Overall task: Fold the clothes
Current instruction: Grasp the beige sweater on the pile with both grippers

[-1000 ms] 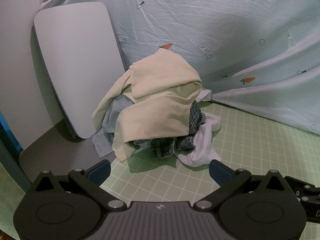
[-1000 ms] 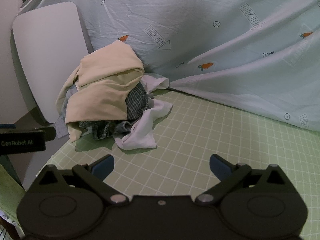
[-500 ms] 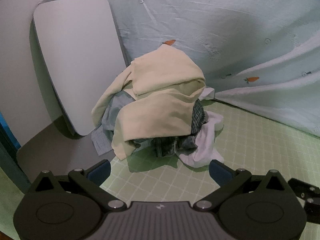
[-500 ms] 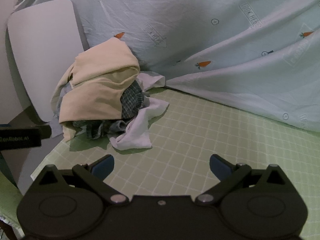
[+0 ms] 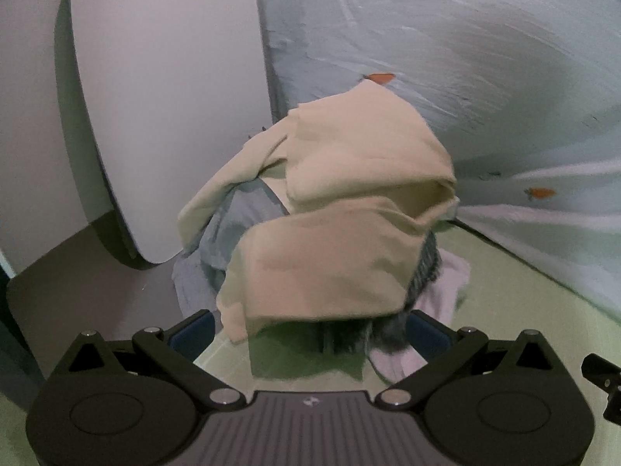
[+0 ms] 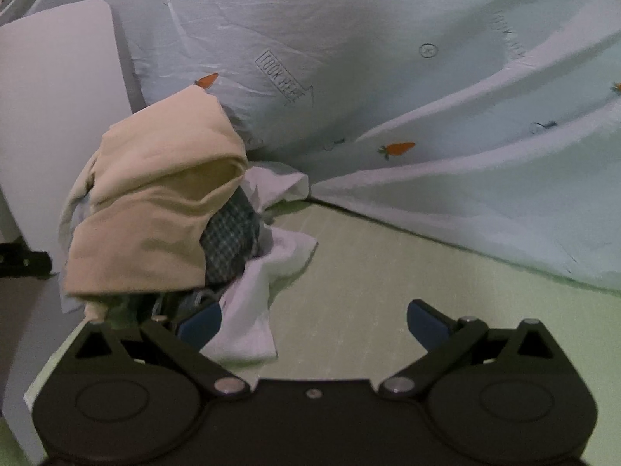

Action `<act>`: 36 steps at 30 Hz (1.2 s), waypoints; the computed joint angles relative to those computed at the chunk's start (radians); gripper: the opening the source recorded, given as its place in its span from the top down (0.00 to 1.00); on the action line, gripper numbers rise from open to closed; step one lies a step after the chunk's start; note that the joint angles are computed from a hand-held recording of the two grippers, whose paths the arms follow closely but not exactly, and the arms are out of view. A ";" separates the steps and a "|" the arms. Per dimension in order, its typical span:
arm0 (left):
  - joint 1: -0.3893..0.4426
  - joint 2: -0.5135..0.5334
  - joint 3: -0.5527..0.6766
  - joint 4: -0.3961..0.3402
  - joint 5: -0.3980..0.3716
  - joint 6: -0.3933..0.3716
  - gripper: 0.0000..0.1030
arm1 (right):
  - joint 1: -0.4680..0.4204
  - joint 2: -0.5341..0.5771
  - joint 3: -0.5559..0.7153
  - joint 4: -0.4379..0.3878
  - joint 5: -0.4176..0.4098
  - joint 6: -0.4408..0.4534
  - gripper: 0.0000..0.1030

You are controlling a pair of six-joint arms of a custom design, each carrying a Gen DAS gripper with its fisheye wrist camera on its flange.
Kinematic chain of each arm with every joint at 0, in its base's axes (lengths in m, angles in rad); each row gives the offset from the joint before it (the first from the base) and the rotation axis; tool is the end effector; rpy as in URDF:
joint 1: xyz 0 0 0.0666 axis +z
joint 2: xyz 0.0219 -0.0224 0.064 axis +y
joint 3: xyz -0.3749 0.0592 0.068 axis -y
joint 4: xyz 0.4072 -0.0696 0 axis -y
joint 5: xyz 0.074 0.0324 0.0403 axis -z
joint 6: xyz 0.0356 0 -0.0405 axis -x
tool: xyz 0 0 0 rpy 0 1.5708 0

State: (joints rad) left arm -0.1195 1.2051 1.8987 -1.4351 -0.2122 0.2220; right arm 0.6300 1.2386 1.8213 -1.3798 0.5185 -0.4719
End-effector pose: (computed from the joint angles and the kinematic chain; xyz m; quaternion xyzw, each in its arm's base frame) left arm 0.3429 -0.0340 0.6917 -0.0892 0.9067 0.0274 0.4112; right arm 0.3153 0.2076 0.6561 0.0257 0.9000 -0.0114 0.4350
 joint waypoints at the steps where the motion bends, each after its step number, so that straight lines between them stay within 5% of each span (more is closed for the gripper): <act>1: 0.014 0.022 0.016 0.006 0.010 0.000 0.00 | -0.017 0.022 0.013 0.017 -0.014 0.015 0.00; 11: 0.143 0.342 0.316 0.007 0.142 -0.031 0.02 | -0.127 0.364 0.303 0.101 -0.142 0.090 0.00; 15: 0.169 0.444 0.421 0.024 0.214 -0.046 0.12 | -0.146 0.505 0.433 0.151 -0.211 0.128 0.02; 19: 0.191 0.539 0.524 0.012 0.313 -0.038 0.45 | -0.155 0.635 0.571 0.142 -0.267 0.114 0.26; 23: 0.201 0.572 0.557 0.033 0.384 -0.020 0.75 | -0.166 0.693 0.625 0.132 -0.334 0.059 0.73; 26: 0.197 0.538 0.508 0.090 0.366 -0.034 0.89 | -0.153 0.669 0.594 0.140 -0.263 0.047 0.89; 36: 0.202 0.390 0.422 0.192 0.364 -0.058 0.93 | -0.063 0.374 0.262 0.338 0.066 0.178 0.94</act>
